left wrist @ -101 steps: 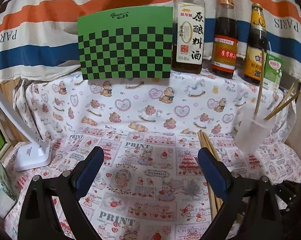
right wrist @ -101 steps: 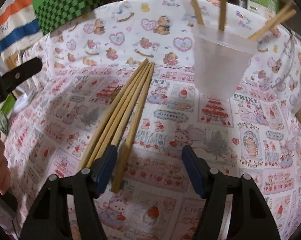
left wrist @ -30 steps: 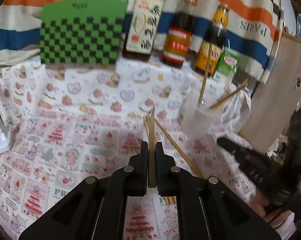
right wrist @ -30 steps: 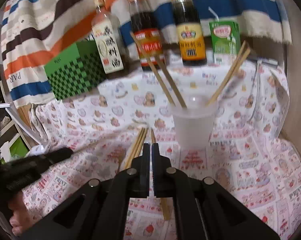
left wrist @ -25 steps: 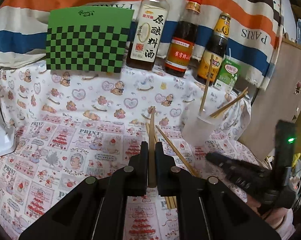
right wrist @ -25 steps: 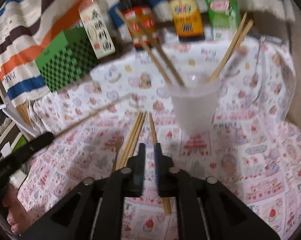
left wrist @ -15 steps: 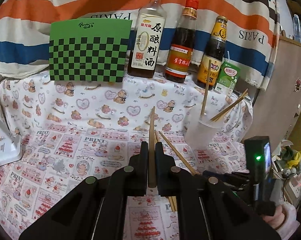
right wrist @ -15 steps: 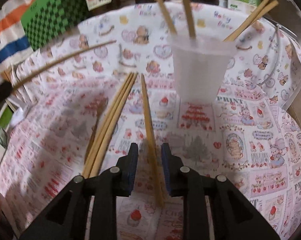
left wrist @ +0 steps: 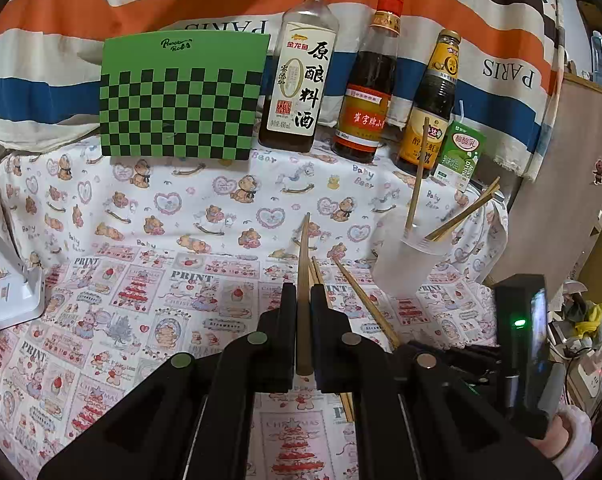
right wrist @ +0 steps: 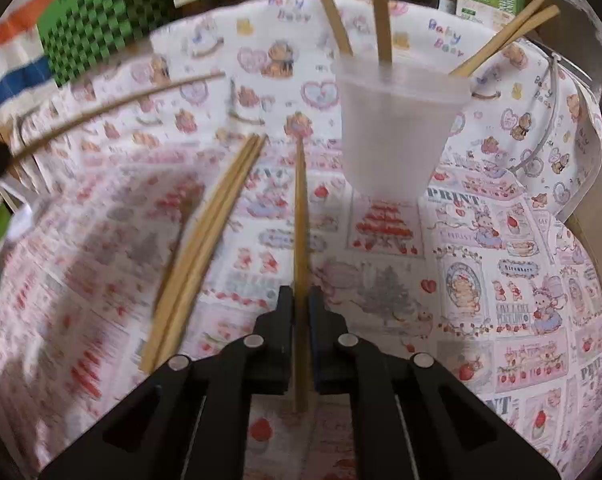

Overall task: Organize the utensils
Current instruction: 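Lift both held chopsticks upright and carry them toward the clear cup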

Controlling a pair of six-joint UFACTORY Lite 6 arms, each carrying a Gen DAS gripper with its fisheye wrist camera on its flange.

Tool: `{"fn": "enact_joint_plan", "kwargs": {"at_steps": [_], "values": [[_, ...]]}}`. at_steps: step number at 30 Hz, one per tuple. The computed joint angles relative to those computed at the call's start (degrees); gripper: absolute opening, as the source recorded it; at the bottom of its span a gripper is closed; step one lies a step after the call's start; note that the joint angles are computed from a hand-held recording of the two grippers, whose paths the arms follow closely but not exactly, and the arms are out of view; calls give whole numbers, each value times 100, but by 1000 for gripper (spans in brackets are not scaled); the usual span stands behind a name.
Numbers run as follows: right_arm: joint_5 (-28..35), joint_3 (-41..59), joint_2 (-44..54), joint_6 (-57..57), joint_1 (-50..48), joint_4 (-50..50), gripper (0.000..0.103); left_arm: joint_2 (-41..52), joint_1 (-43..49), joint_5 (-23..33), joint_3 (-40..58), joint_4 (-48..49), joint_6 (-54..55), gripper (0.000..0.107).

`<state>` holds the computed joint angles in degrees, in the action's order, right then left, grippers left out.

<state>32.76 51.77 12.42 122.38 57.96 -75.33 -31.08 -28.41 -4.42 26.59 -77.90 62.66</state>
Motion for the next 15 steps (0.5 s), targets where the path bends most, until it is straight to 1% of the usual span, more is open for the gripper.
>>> {"fn": "enact_joint_plan", "kwargs": {"at_steps": [3, 6, 9, 12, 13, 15], "values": [[557, -250, -363, 733, 375, -682, 6, -67, -10, -21, -21, -168, 177, 6], [1094, -560, -791, 1405, 731, -1266, 6, -140, -18, -15, -25, -683, 704, 6], [1667, -779, -1078, 1843, 1032, -1598, 6, -231, -2, 3, -53, -693, 722, 6], [1973, -870, -1213, 2016, 1132, -1688, 6, -295, 37, 43, -70, -711, 753, 6], [1977, -871, -1237, 2022, 1126, -1694, 6, -314, 12, 14, -68, -929, 955, 6], [1958, -906, -1308, 2010, 1110, -1661, 6, -349, -1, -10, -77, -1009, 994, 6]]}}
